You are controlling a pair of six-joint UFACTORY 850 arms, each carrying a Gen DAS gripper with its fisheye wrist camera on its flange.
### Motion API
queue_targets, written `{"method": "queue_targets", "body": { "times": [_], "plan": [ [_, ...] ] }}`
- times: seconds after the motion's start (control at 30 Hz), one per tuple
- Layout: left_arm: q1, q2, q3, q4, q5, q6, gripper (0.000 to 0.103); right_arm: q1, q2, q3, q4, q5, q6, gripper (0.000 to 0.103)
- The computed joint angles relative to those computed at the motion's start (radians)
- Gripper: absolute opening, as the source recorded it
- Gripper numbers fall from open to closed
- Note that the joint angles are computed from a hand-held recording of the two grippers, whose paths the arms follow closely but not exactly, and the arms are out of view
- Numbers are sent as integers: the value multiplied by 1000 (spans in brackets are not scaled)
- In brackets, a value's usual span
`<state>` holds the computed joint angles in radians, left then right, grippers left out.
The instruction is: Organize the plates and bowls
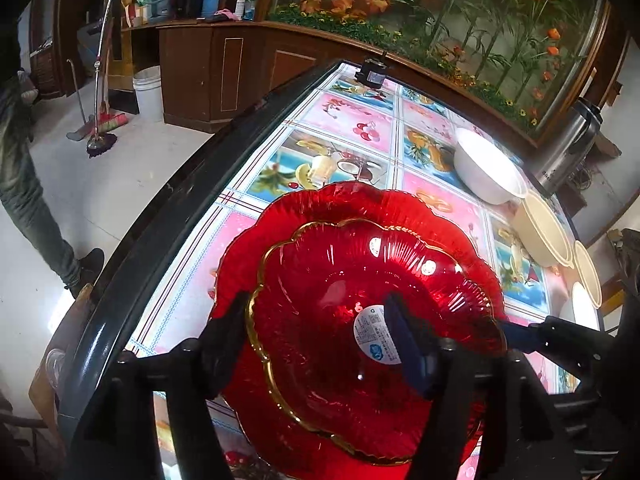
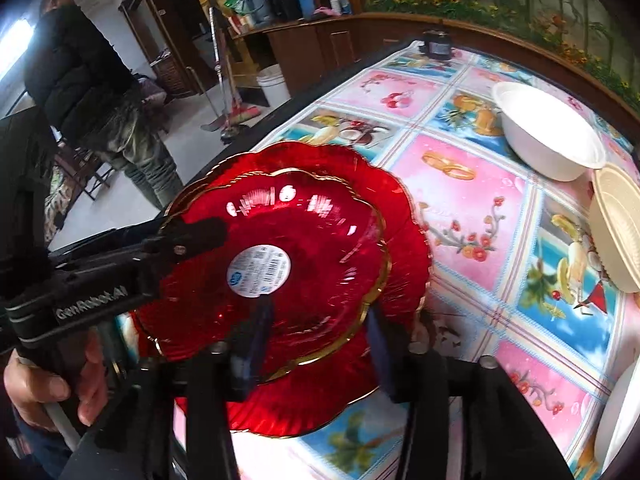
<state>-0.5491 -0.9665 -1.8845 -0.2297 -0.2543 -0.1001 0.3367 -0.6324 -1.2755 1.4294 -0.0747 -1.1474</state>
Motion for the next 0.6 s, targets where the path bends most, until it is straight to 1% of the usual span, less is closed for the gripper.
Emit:
{"method": "queue_targets", "body": {
  "times": [0.03,0.1,0.13,0.17,0.27,0.33,0.43,0.47,0.53,0.6],
  "plan": [
    [0,0,-1,-7,-5,4,68,0,0,0,15,-6,-13,59],
    [5,1,-1,-79,-12,64,71,-4,4,3,12,-32,0,60],
    [8,1,0,-128,-15,108,72,-9,10,9,42,-50,-25,60],
    [9,1,0,-142,-16,118,73,-13,14,15,71,-65,-51,60],
    [4,2,-1,-81,-20,57,74,-26,31,37,196,-107,-160,62],
    [0,6,3,-55,-19,30,75,-28,39,50,257,-111,-214,66],
    [-2,12,10,-30,-17,6,77,-34,48,65,309,-140,-258,66],
    [-4,17,16,-4,-13,-21,78,-35,53,71,319,-144,-267,66],
    [-7,29,33,66,-1,-92,83,-36,65,86,358,-152,-308,66],
    [-6,44,53,86,11,-115,83,-37,76,101,403,-161,-354,66]
  ]
}}
